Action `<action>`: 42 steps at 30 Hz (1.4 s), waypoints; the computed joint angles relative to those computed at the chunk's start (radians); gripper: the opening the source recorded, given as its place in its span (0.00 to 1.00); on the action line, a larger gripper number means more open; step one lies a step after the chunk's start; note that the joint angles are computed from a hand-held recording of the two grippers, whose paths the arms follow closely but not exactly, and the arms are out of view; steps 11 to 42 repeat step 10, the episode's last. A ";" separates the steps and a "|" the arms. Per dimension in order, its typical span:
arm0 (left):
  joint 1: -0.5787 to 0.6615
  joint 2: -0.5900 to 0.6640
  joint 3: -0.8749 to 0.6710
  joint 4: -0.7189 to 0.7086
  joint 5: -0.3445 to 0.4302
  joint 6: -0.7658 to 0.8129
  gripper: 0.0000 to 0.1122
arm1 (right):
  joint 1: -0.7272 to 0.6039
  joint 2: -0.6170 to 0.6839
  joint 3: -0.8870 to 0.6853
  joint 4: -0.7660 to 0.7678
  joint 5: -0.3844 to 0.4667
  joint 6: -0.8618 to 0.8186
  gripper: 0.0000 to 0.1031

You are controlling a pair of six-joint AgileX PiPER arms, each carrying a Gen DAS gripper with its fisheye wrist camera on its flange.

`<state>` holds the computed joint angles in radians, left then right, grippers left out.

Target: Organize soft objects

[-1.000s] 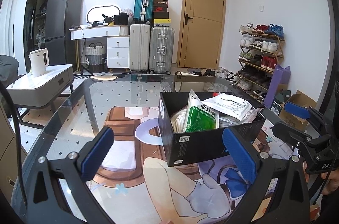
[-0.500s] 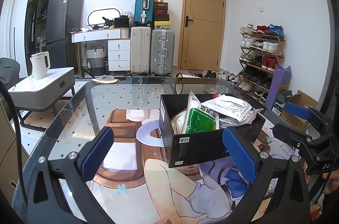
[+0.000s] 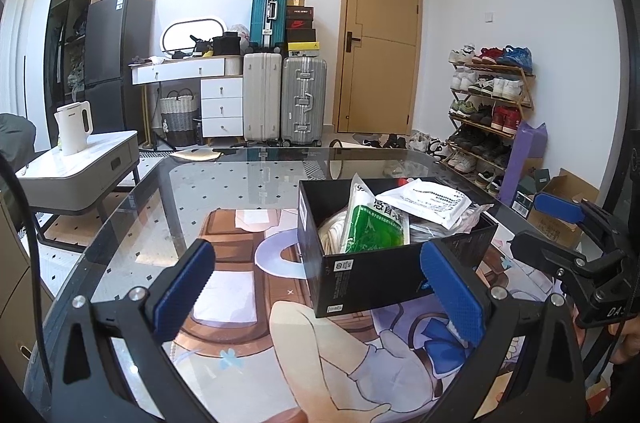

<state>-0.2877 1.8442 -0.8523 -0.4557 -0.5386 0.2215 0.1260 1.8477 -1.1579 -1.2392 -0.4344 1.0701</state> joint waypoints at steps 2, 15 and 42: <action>0.002 0.000 -0.001 0.015 0.003 -0.007 0.92 | 0.000 0.001 -0.001 0.000 0.000 0.000 0.99; -0.001 -0.005 0.012 0.040 -0.012 -0.025 0.92 | 0.000 0.000 0.001 0.002 -0.001 -0.003 0.99; -0.001 -0.005 0.012 0.040 -0.012 -0.025 0.92 | 0.000 0.000 0.001 0.002 -0.001 -0.003 0.99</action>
